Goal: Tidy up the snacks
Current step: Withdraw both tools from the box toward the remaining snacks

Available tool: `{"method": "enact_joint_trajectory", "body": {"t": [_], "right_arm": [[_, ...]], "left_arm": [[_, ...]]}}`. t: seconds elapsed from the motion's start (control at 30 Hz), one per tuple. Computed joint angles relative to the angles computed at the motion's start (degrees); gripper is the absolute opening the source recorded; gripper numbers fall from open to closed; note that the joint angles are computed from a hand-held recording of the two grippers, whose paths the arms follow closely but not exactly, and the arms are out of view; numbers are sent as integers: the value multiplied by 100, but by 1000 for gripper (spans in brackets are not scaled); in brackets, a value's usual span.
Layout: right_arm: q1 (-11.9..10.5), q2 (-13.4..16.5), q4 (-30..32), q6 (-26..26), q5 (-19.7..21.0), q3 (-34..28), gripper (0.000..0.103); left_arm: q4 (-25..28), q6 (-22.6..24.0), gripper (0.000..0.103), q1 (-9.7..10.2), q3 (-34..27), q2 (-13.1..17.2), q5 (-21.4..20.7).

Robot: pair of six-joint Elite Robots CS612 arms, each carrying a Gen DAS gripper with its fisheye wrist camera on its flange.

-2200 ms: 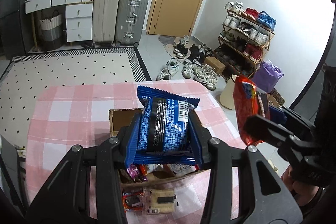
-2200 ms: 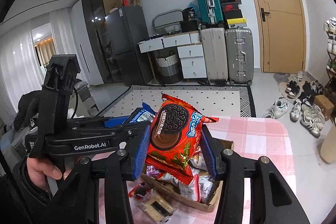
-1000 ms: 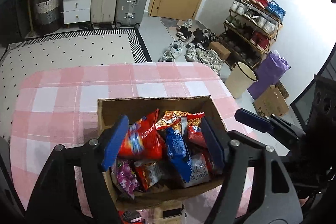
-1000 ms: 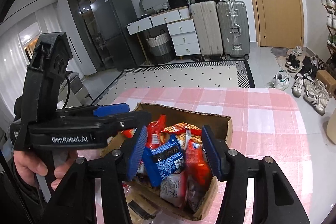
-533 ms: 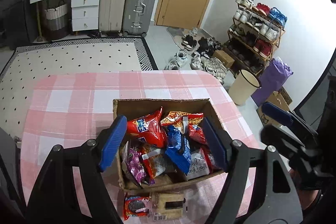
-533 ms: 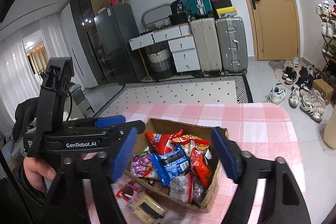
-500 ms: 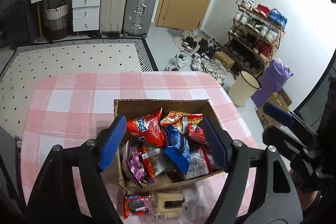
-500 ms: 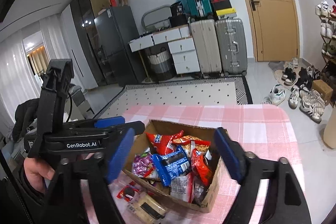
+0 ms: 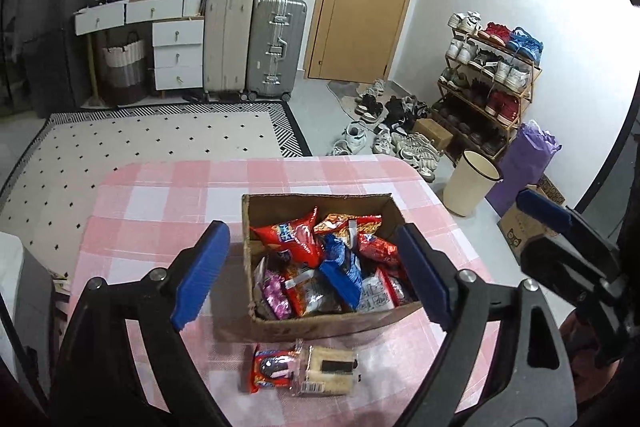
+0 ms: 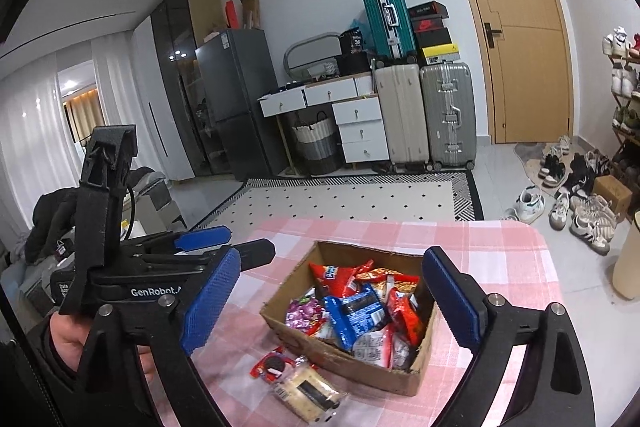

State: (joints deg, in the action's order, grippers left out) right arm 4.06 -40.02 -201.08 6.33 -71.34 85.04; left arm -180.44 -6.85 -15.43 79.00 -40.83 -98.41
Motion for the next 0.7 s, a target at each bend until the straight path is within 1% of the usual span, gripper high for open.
{"method": "enact_joint_trajectory", "body": {"t": [0.07,0.13,0.17,0.2,0.27,0.33,0.5,0.63,0.7], "right_arm": [[28,-57,-95,-10,-17,103,95],[50,-98,-153,-24,-29,180,96],[64,-130,-189,-44,-43,241,96],[76,-153,-199,-66,-51,277,96],[93,-208,-245,-132,-53,377,96],[104,-248,-306,-187,-74,461,100],[137,-314,-486,-174,-97,652,102],[167,-334,-648,-141,-125,811,102],[164,-326,-737,-76,-83,867,102]], "left_arm": [[-82,0,89,17,143,-86,-33],[-184,-5,95,17,296,-169,29],[-258,-8,101,24,393,-216,44],[-358,-9,102,25,500,-265,99],[-434,23,102,33,637,-346,186],[-573,13,102,46,814,-440,291],[-1055,-97,102,74,1299,-643,442],[-1065,-166,102,95,1508,-735,450],[-1222,-226,102,90,1672,-799,594]]}}
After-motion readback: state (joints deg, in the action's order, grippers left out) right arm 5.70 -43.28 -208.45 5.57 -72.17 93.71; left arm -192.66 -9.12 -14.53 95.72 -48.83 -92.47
